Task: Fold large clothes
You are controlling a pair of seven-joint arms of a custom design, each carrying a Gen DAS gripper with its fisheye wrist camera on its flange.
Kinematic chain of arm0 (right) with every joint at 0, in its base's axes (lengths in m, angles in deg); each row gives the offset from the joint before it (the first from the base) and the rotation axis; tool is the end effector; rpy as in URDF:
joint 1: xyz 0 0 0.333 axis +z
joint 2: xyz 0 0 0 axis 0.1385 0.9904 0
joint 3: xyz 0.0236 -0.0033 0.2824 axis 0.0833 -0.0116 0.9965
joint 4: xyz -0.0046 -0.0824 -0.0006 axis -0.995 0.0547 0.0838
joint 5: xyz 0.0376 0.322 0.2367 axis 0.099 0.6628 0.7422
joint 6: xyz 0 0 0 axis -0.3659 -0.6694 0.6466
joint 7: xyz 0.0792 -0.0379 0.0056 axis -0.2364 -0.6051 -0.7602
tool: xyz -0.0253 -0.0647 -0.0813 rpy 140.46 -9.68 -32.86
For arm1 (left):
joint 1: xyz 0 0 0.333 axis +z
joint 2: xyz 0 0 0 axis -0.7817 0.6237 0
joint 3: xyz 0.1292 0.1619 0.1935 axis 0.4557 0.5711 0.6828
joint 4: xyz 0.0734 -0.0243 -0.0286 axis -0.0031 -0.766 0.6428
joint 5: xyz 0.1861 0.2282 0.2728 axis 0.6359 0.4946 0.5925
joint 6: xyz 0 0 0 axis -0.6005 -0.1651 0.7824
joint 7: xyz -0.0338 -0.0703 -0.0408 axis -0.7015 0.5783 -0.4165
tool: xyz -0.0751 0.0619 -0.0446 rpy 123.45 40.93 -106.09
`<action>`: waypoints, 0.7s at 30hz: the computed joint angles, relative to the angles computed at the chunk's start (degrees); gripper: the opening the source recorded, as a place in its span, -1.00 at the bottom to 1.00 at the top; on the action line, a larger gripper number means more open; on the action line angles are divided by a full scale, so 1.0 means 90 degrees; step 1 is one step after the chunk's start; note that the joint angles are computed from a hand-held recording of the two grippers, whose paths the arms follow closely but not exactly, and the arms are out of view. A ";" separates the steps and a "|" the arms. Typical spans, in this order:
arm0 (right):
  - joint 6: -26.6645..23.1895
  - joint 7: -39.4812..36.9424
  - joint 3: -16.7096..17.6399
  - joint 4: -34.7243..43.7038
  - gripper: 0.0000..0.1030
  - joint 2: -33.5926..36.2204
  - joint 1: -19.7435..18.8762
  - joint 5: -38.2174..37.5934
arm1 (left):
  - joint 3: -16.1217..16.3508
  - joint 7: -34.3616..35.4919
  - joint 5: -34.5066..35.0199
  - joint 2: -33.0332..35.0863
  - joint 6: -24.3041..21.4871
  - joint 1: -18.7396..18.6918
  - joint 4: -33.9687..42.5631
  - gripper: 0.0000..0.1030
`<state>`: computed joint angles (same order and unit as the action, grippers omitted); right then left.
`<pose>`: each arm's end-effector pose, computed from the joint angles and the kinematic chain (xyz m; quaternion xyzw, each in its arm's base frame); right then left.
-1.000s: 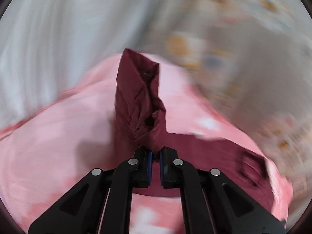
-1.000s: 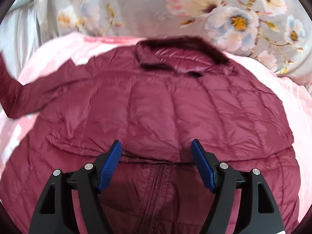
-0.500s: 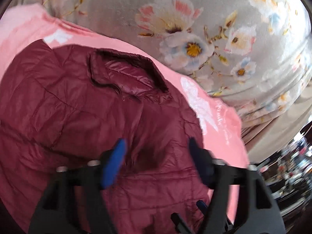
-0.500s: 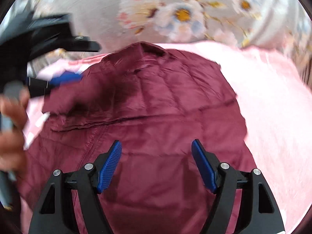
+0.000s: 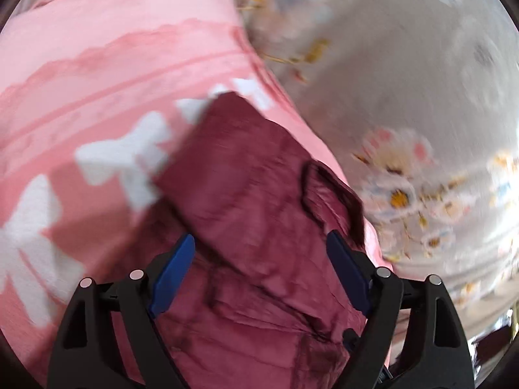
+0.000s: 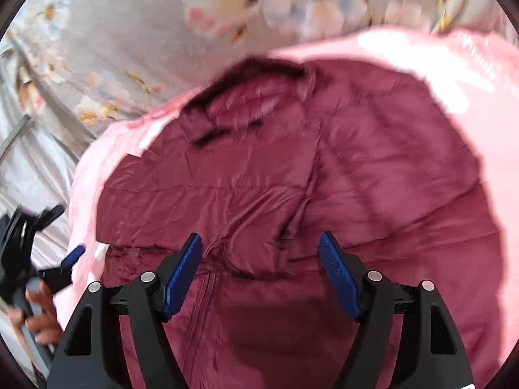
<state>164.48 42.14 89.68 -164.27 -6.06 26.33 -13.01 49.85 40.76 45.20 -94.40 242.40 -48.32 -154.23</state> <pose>0.5476 0.1985 0.4379 -0.7364 0.5416 -0.0298 0.4043 0.3667 -0.0455 0.4777 -0.8499 0.2230 -0.4611 0.1236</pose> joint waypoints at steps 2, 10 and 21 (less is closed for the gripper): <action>-0.0072 0.0399 0.0048 0.0217 -0.56 0.0244 0.0023 -0.0420 | 0.0121 0.0049 -0.0013 -0.0106 -0.0015 -0.0022 -0.0142 0.54; 0.0471 -0.0839 -0.0054 0.0614 -0.92 -0.0473 0.0020 0.0555 | 0.0845 0.0529 -0.0353 0.0127 0.0414 -0.0507 -0.0207 0.54; 0.0415 -0.0243 -0.0275 0.0947 -0.92 -0.0363 -0.0096 -0.0843 | 0.1241 0.0867 -0.0832 0.1976 0.0632 -0.1015 0.0941 0.13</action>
